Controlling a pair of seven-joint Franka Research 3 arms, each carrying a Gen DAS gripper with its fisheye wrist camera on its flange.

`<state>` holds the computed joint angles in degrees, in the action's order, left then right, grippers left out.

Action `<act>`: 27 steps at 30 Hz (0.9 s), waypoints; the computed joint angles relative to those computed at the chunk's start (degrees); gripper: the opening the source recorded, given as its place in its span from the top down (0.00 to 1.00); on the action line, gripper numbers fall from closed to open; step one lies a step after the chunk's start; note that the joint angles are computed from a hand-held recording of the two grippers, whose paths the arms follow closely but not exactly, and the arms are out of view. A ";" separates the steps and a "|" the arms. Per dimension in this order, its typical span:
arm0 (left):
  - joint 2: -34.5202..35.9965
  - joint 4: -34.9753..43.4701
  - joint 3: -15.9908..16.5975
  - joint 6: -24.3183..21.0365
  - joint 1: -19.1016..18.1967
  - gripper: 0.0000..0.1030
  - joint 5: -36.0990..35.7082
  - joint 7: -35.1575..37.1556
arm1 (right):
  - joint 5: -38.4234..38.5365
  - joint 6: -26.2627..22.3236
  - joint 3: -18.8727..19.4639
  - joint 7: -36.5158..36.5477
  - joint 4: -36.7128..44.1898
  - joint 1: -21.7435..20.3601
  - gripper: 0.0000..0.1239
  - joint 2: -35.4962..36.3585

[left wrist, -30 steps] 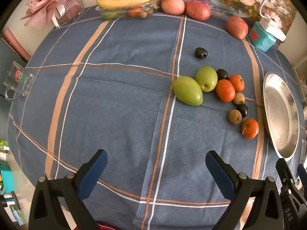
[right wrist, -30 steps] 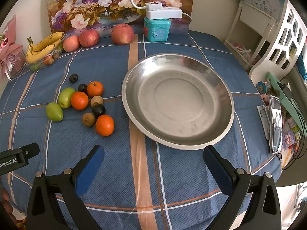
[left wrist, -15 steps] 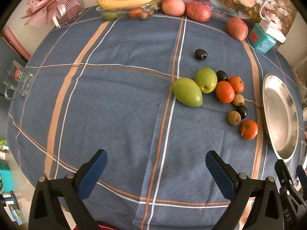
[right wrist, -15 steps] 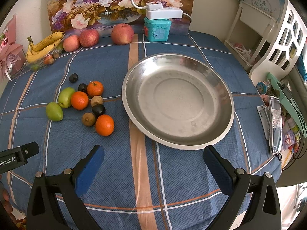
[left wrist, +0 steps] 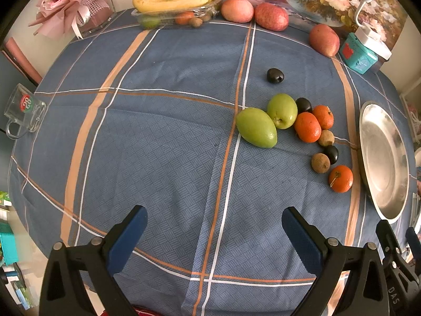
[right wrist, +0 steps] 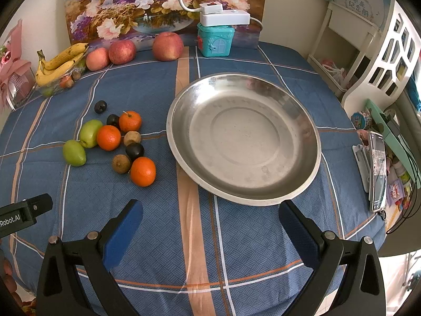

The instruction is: Organize fruits

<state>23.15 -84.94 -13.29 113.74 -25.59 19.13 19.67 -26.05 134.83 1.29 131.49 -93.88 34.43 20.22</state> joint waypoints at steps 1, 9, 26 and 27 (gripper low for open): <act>-0.37 -0.43 0.14 0.36 0.06 0.00 0.15 -0.36 | 0.07 0.05 0.01 -0.03 -0.03 -0.03 0.17 -0.01; -0.55 -0.15 0.92 2.86 0.18 0.00 3.27 -3.13 | 8.70 5.38 1.69 -2.43 0.25 -2.35 0.17 1.30; 0.98 0.79 2.06 10.24 2.99 0.00 3.87 1.16 | 16.12 -1.40 0.34 -6.96 16.78 1.41 0.17 12.14; 0.84 0.44 2.13 10.92 3.15 0.00 3.73 1.24 | 16.56 -2.50 0.22 -6.94 18.47 1.45 0.17 13.20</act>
